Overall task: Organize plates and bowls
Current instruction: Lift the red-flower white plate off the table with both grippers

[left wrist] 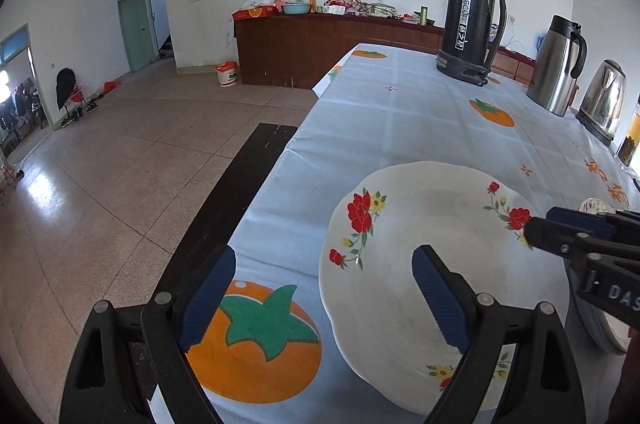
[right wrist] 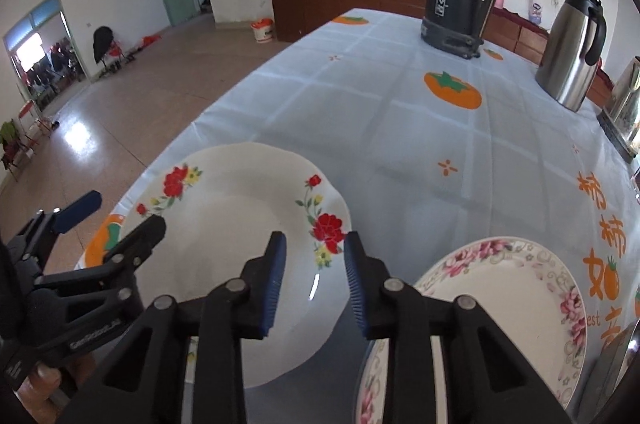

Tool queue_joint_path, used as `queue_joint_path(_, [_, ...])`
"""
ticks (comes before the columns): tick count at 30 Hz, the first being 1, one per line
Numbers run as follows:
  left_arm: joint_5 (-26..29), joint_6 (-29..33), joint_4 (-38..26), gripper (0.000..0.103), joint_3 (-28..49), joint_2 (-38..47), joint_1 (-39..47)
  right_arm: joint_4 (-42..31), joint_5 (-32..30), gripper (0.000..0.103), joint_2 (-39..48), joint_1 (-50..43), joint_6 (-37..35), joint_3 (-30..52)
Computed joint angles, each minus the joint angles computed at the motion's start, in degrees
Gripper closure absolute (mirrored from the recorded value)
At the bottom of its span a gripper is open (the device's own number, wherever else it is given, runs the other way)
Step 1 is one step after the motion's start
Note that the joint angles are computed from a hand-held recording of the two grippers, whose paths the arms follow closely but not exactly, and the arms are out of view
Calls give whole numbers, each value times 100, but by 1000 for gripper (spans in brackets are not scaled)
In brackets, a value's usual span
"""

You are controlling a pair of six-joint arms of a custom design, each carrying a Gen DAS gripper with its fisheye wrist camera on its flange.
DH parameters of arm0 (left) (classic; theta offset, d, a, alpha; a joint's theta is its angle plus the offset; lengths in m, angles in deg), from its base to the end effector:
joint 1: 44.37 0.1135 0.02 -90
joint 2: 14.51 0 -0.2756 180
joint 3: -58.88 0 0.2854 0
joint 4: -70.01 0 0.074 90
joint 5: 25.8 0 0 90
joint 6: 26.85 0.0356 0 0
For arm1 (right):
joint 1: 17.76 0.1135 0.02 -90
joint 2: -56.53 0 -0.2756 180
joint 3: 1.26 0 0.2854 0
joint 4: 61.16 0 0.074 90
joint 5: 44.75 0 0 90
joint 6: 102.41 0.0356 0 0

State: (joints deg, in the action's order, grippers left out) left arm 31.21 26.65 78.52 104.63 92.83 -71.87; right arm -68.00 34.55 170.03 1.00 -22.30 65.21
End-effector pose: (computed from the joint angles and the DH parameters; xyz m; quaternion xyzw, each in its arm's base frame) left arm 0.2753 -0.1215 0.0425 -0.1610 0.8996 0.0675 0.4002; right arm 0.3659 0.1313 0.0694 -0.2622 0.9100 0.1123 0.3010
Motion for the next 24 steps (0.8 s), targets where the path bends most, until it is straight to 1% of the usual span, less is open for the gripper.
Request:
queue_joint_path(1, [17,-12,-82,11,50,27,16,-81,46,76,71,36,5,99])
queue_joint_path(6, [72,-60,-226,11,97,44,91,-421,375,76,269,287,-25,415])
queue_joint_path(10, [218,-7,-141,11,4,2,176,-767,252,76,521,366,-19,708])
queue_joint_path(11, [244,-6,-89,11,-54,-27,197,-809,225,78,584,385,-38,756])
queue_joint_path(12, [263,-15,-41,11,-115,-57,222,-708,282,80,565,409,-63,677])
queue_joint_path(13, [301,-32,36,11,-187,-89,251,-453,331,80,461,401,-49,501])
queue_joint_path(14, [348,-44,141,11,-269,-124,277,-239,218,80,348,355,10,349])
queue_joint_path(15, [367,-52,201,11,-306,-141,288,-159,73,80,246,266,91,281])
queue_joint_path(17, [360,-37,216,11,-298,-131,277,-94,116,80,104,197,133,238])
queue_joint_path(19, [273,3,164,11,-230,-99,218,-295,449,79,129,254,30,380])
queue_joint_path(21, [243,47,140,11,-197,-79,185,-537,542,79,277,231,31,590])
queue_joint_path(22, [252,53,156,11,-207,-83,189,-564,596,80,334,216,36,635])
queue_joint_path(24, [309,61,214,11,-243,-87,220,-460,744,79,298,237,69,580])
